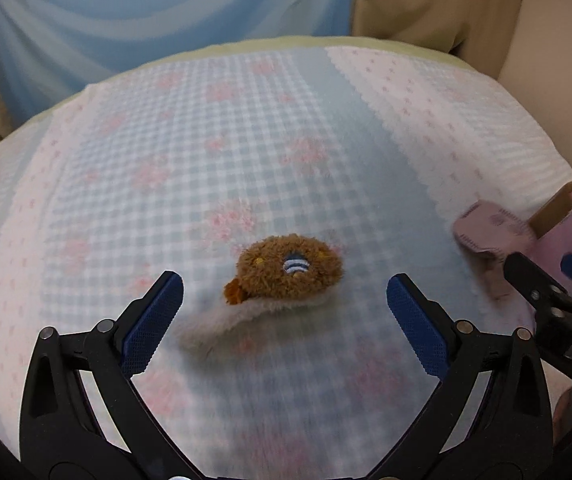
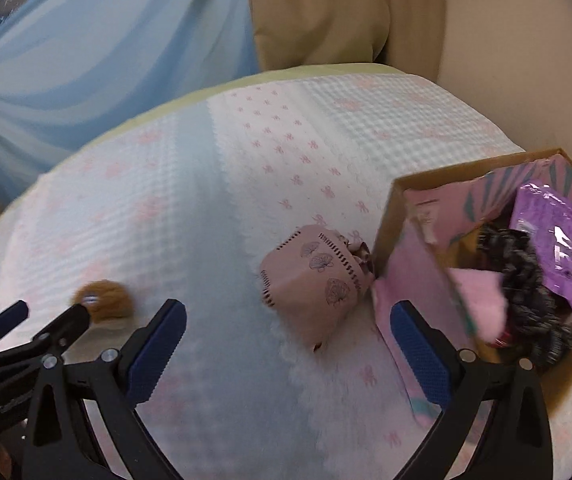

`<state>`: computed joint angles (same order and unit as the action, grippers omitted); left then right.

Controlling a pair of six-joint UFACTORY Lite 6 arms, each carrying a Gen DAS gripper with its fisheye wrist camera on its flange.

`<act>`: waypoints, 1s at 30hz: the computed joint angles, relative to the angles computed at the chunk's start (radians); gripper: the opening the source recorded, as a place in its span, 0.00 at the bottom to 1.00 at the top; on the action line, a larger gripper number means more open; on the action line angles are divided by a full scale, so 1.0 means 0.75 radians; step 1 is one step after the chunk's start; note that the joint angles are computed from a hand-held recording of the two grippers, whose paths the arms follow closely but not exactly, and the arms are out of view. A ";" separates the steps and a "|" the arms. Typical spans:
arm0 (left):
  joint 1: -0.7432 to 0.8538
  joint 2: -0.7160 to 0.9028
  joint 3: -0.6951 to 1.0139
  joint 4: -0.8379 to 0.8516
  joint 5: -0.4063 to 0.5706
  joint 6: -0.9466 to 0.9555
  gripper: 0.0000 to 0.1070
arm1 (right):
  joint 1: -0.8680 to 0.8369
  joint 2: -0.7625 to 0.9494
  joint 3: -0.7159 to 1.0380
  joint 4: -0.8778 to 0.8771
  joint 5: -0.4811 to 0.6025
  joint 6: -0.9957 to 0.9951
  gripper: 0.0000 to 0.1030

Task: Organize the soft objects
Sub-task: 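Grasp the brown plush bear clip with the left tool while the right tool grasps the pink mask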

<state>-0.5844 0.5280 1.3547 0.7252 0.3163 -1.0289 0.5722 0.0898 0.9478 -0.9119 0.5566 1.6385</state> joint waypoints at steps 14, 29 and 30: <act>0.023 0.294 0.161 0.444 -0.066 -0.468 0.69 | -0.003 0.471 0.184 -0.456 0.095 0.320 0.72; -0.010 0.251 0.108 0.595 -0.033 -0.654 0.50 | -0.071 0.458 0.111 -0.540 0.078 0.344 0.24; -0.012 0.238 0.100 0.584 -0.031 -0.646 0.50 | -0.071 0.448 0.105 -0.542 0.074 0.343 0.23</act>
